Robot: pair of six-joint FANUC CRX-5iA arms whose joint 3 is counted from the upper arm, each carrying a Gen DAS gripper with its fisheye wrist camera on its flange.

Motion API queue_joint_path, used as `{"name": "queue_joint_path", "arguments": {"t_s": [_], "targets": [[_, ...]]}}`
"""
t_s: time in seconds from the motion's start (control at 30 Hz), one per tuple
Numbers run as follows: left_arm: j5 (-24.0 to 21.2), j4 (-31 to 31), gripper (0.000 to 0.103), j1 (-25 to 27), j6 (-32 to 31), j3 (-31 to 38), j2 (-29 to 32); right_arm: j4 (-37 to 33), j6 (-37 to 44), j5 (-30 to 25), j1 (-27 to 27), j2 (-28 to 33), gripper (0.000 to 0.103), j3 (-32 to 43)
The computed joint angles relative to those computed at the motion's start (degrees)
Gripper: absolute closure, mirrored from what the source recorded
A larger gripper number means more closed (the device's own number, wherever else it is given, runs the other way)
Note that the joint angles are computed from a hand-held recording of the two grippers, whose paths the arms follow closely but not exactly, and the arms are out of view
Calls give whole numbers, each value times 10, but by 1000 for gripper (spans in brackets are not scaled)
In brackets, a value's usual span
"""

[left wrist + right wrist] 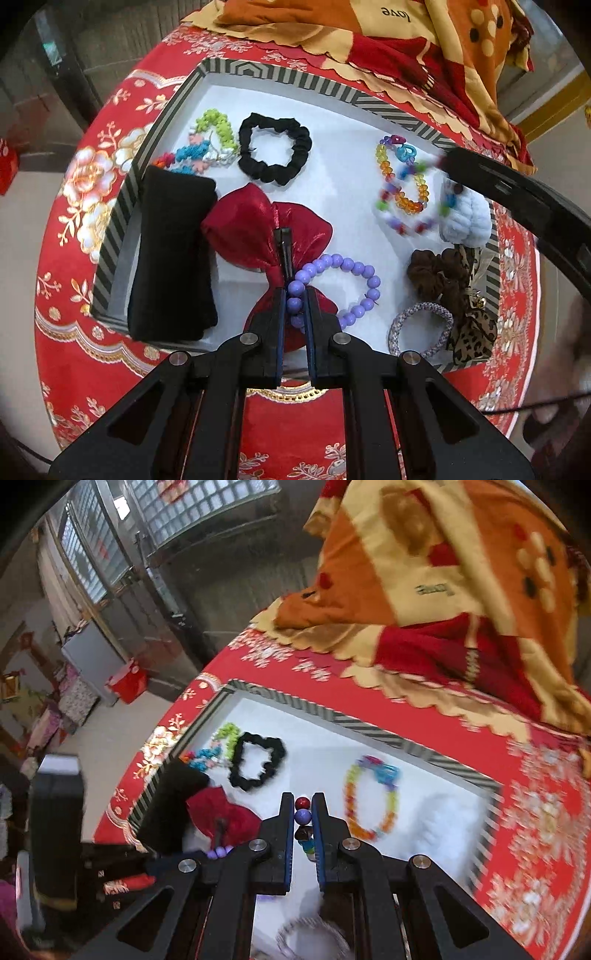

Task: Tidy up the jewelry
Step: 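Carry both bead bracelets into the white tray, open both tools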

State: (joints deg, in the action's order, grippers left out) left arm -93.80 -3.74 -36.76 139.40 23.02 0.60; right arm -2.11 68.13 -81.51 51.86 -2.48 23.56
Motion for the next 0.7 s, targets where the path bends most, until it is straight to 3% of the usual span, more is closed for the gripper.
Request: {"name": "queue_joint_path", "arguments": {"t_s": [0.2, 0.43, 0.57, 0.7], "targets": [[11, 12, 95, 7, 8, -19, -9, -41, 41, -24, -28, 63, 94, 46], [5, 5, 91, 5, 9, -12, -2, -69, 32, -6, -62, 90, 94, 52], [2, -5, 68, 0, 12, -6, 3, -88, 24, 3, -74, 91, 93, 54], [13, 0, 60, 2, 23, -13, 1, -77, 20, 4, -71, 76, 92, 45]]}}
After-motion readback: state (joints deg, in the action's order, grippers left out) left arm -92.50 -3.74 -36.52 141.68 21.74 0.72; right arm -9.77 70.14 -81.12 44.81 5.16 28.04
